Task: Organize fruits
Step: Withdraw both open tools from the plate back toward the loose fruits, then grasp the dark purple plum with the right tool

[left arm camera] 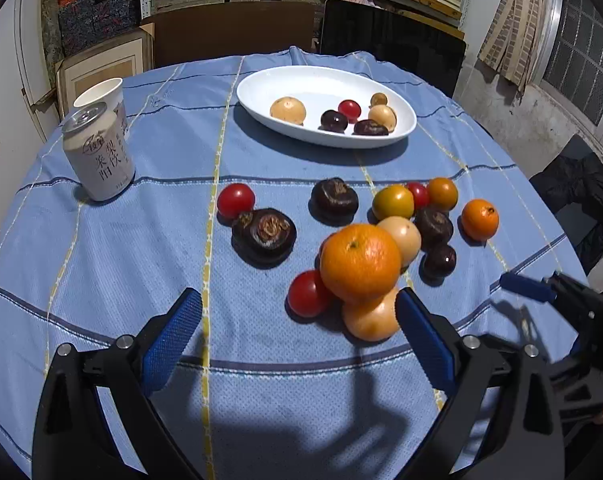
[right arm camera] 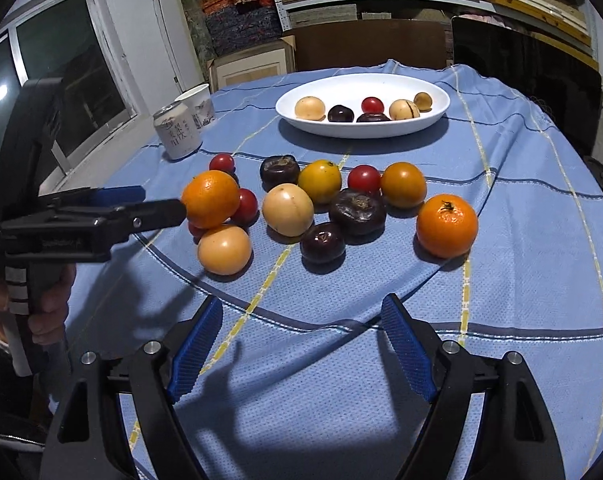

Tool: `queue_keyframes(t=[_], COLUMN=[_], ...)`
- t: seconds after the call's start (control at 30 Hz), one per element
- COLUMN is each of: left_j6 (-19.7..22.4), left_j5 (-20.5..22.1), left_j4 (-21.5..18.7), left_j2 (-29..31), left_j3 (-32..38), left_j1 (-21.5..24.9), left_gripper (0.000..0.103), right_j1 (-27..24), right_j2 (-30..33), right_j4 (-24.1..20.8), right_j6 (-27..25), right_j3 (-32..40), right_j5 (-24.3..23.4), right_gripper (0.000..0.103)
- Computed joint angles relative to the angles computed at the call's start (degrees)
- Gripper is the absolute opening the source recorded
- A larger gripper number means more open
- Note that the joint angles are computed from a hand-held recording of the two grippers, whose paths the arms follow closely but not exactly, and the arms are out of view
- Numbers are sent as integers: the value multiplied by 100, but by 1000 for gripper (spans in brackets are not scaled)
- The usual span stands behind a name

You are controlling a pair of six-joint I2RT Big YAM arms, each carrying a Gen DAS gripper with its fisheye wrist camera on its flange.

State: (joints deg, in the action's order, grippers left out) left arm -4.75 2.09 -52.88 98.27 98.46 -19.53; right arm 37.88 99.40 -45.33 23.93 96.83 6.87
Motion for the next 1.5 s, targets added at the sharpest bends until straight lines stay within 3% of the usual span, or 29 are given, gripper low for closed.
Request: queue_keyframes(t=[0.13,0.17,0.23,0.33,0.5,0.63,0.8,1.07,1.33,1.5], left_j6=[62,111,84,-12,23,44,39,34,-103,-94], left_j5=[52,48,25,295,282,250,245,204,279,437], left_j4=[21,55,6,-48,14,-26,-159,-299,-606,-522], left_j2=[-24,-19,31,54,15,58,158,255,365,338], left_j3=[-135,-180,-189,-188,-217,-164,-61,58,303,226], left_j1=[-23,-33,-40,16,17,-12,-38,-131,-84,-146], left_gripper=[95,95,95,95,95,95,95,95,95,95], right_j1=[-34,-54,-108,-99,-106,-111,-215,-435,-439,-441], right_j2=[0,4,180,462,933,1268,1037,385,351,308], right_j4=[106,133,-94,-391,-810,-1238,-803,344,448,529], right_j6=[26,67,31,-172,-225,-282,-92,345,376,342], right_j3=[-15,-7,263,677,1344,1794,1357,238,179,110], right_j5=[96,117,10,59,166,314,-68,-1067,-1218,-1306], right_gripper=[79,68,56,56,56,32,32,32,32,32])
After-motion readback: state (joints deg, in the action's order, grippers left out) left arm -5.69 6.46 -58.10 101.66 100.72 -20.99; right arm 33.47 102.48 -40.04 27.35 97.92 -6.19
